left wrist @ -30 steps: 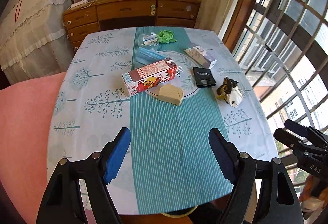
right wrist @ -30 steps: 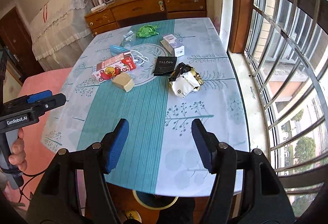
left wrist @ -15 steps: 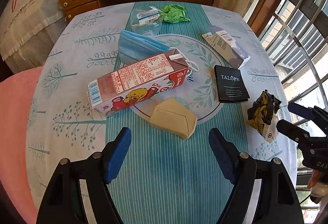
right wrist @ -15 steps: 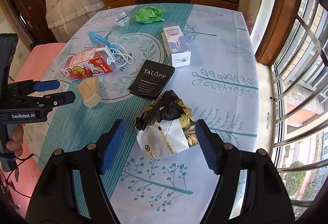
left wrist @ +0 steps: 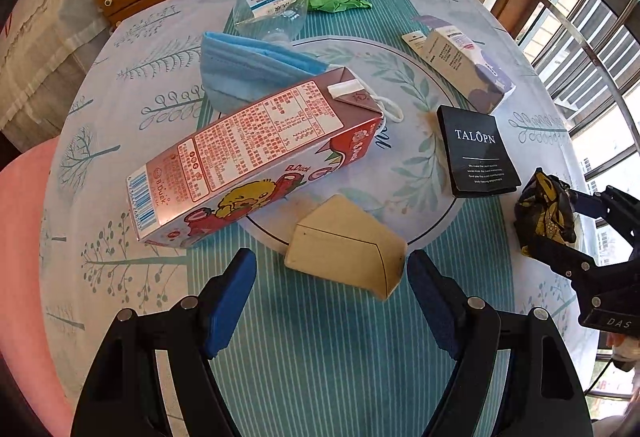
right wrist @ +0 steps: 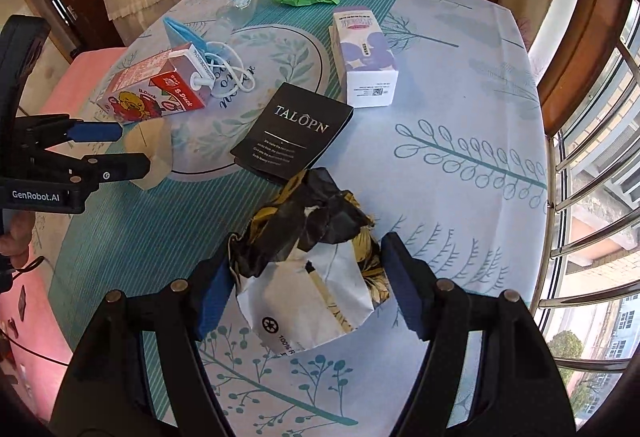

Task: Collect trash
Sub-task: 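Grasp the tan paper piece with the left gripper while the right grasps the black-and-white wrapper, then lift the tan paper and crumpled wrapper and carry them over the bin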

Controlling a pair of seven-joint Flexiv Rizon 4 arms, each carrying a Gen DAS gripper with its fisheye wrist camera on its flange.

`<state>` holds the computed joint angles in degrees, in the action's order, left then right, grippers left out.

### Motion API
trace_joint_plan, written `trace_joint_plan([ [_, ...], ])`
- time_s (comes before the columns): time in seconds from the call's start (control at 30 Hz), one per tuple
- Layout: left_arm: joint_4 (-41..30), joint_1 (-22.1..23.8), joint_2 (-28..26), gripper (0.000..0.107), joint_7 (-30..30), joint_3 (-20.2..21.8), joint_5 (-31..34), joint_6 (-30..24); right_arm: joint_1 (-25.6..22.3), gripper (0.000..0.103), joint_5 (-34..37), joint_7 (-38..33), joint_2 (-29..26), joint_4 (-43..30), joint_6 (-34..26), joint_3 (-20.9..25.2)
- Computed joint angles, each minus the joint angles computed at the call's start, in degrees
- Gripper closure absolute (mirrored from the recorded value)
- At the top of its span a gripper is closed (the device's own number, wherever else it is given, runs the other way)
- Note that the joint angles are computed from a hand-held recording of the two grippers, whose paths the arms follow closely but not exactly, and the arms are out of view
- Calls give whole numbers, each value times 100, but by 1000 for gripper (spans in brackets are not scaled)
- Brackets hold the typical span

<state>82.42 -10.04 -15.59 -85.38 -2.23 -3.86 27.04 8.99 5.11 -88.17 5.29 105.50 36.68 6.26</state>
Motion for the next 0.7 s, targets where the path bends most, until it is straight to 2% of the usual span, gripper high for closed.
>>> trace_joint_plan([
  [0.17, -130, -46, -148, 27, -118, -10, 58, -96, -4, 35, 46, -117, -31, -44, -63, -19],
  [0.23, -158, -48, -192, 36, -177, -6, 38, -144, -6, 36, 20, -152, -27, -37, -69, -14],
  [0.3, -173, -33, -235, 40, -231, -13, -47, -160, -8, 37, -20, -153, -19, -26, -75, -5],
  [0.53, -86, -116, -169, 42, -652, 66, 149, -25, -8, 42, -236, 68, -7, 24, -58, 27],
  [0.7, 265, -123, 159, 42, -1034, 104, 205, 143, -6, 45, -373, 293, 29, 44, -116, 41],
])
